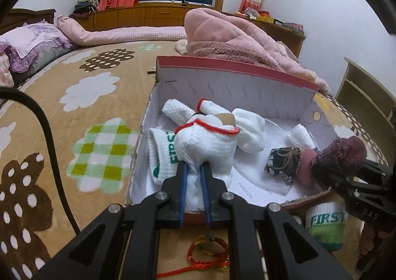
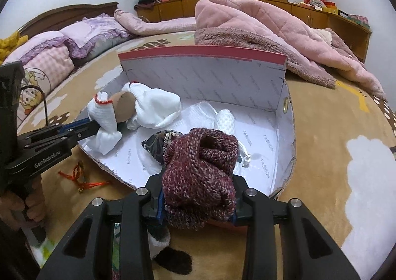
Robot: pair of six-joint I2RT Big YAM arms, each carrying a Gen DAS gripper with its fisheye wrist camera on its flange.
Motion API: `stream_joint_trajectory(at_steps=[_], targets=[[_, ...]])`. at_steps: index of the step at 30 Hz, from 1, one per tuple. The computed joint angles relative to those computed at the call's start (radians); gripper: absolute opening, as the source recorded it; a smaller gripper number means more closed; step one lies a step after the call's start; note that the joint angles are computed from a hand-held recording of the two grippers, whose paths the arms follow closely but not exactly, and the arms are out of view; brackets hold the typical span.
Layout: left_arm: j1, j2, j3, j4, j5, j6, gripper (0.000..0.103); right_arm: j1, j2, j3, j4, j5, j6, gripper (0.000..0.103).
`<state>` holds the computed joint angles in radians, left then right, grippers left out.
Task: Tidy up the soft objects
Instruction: 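Open both tools to drop the two socks into the shoebox, then move both tools back to the items beside the shoebox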
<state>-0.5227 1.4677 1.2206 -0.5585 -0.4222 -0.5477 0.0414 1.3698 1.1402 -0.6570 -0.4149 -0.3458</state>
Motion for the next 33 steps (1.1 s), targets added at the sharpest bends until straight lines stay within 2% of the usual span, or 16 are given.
stream_joint_trajectory(at_steps=[8, 11, 12, 13, 15, 16, 18, 20, 22, 27, 33], targets=[[-0.011, 0.013, 0.023, -0.037, -0.027, -0.013, 0.016, 0.012, -0.001, 0.003, 0.001, 0.034, 0.016, 0.038], [-0.032, 0.024, 0.040, -0.061, -0.076, -0.011, 0.028, 0.011, -0.014, -0.024, 0.055, 0.024, 0.019, 0.043], [-0.039, 0.027, 0.043, -0.069, -0.102, -0.011, 0.039, 0.013, -0.020, -0.037, 0.078, 0.027, 0.010, 0.045], [-0.044, 0.025, 0.041, -0.066, -0.117, -0.009, 0.055, 0.019, -0.025, -0.043, 0.087, 0.041, -0.003, 0.045], [-0.049, 0.008, 0.022, -0.038, -0.130, -0.007, 0.064, 0.023, -0.029, -0.043, 0.085, 0.056, 0.009, 0.049], [-0.051, 0.000, 0.015, -0.031, -0.135, -0.007, 0.064, 0.021, -0.030, -0.039, 0.080, 0.058, 0.030, 0.051], [-0.054, -0.014, 0.012, -0.037, -0.141, -0.011, 0.065, 0.010, -0.032, -0.034, 0.073, 0.024, 0.063, 0.071], [-0.057, -0.034, 0.004, -0.031, -0.142, -0.014, 0.069, -0.002, -0.040, -0.027, 0.053, -0.029, 0.079, 0.086], [-0.061, -0.062, -0.013, -0.017, -0.136, -0.028, 0.075, -0.006, -0.063, -0.036, 0.052, -0.036, 0.075, 0.087], [-0.078, -0.096, -0.028, -0.047, -0.132, -0.055, 0.076, -0.031, -0.134, -0.082, 0.069, -0.055, 0.019, 0.087], [-0.106, -0.122, -0.040, -0.091, -0.121, -0.112, 0.076, -0.090, -0.188, -0.108, 0.069, -0.132, 0.016, 0.087]])
